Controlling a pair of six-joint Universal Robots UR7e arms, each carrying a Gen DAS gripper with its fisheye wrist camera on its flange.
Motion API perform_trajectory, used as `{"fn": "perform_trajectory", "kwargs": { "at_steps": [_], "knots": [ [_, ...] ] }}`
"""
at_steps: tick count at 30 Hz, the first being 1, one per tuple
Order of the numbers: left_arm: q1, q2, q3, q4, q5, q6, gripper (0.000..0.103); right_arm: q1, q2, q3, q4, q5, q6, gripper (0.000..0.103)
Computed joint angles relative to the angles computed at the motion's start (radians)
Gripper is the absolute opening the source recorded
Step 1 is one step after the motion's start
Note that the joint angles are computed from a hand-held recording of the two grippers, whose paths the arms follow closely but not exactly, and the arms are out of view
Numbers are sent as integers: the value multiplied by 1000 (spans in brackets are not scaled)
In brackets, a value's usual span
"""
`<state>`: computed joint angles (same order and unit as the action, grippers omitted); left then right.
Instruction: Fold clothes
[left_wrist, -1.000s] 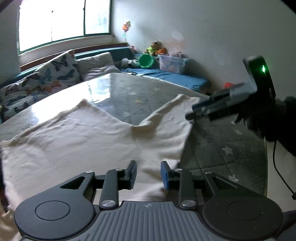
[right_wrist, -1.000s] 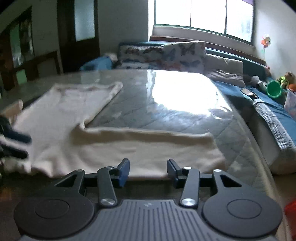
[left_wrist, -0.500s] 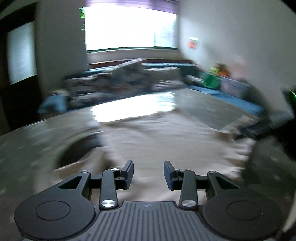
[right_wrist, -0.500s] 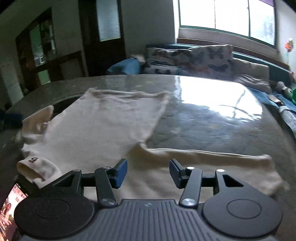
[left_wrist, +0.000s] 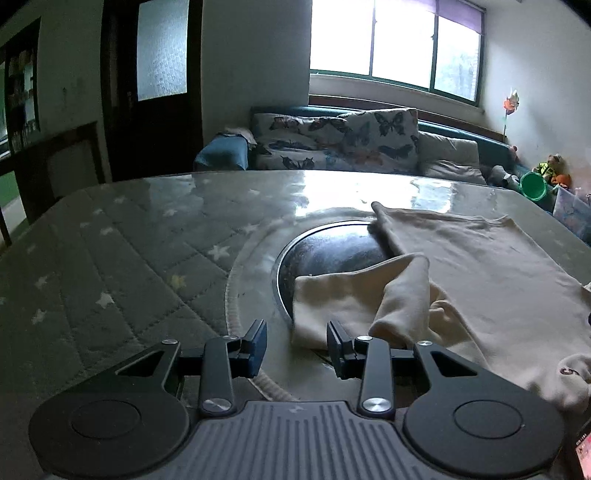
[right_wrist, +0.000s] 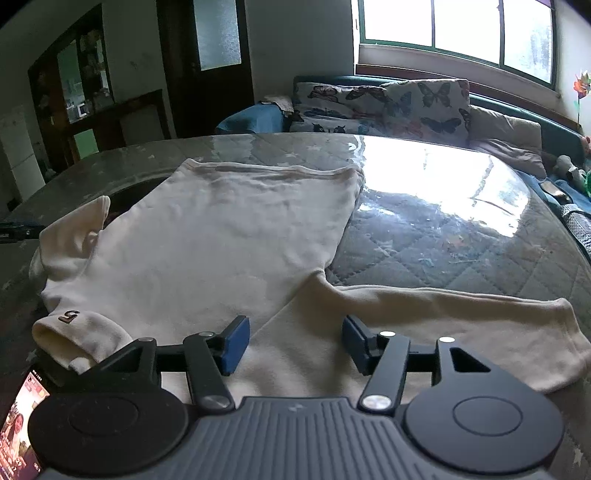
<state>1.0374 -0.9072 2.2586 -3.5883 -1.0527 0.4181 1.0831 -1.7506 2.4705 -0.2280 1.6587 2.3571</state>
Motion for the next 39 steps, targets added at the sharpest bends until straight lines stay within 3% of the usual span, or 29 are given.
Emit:
{"fn": "perform_trajectory", "kwargs": {
  "at_steps": [5, 12, 18, 28, 31, 34, 39],
  "knots": [
    [14, 9, -11, 19, -15, 4, 36, 24, 15, -4, -12, 31, 2, 60],
    [21, 42, -14, -30, -30, 26, 5, 37, 22, -8, -13, 52, 1, 60],
    [-7, 28, 24, -153, 32, 54, 3, 44, 23, -9, -13, 62, -2, 60],
    [-20, -18, 73, -317, 160, 219, 3, 72, 40, -20, -6, 82, -19, 60],
    [-3, -7, 46, -305, 180, 235, 3, 108, 48, -29, -1, 104, -28, 60],
    [15, 6, 12, -274, 179, 269, 3, 187, 74, -56, 34, 133, -35, 60],
    [25, 45, -35, -278, 185, 310, 3, 345, 226, -145, 122, 151, -46, 59]
  ]
}}
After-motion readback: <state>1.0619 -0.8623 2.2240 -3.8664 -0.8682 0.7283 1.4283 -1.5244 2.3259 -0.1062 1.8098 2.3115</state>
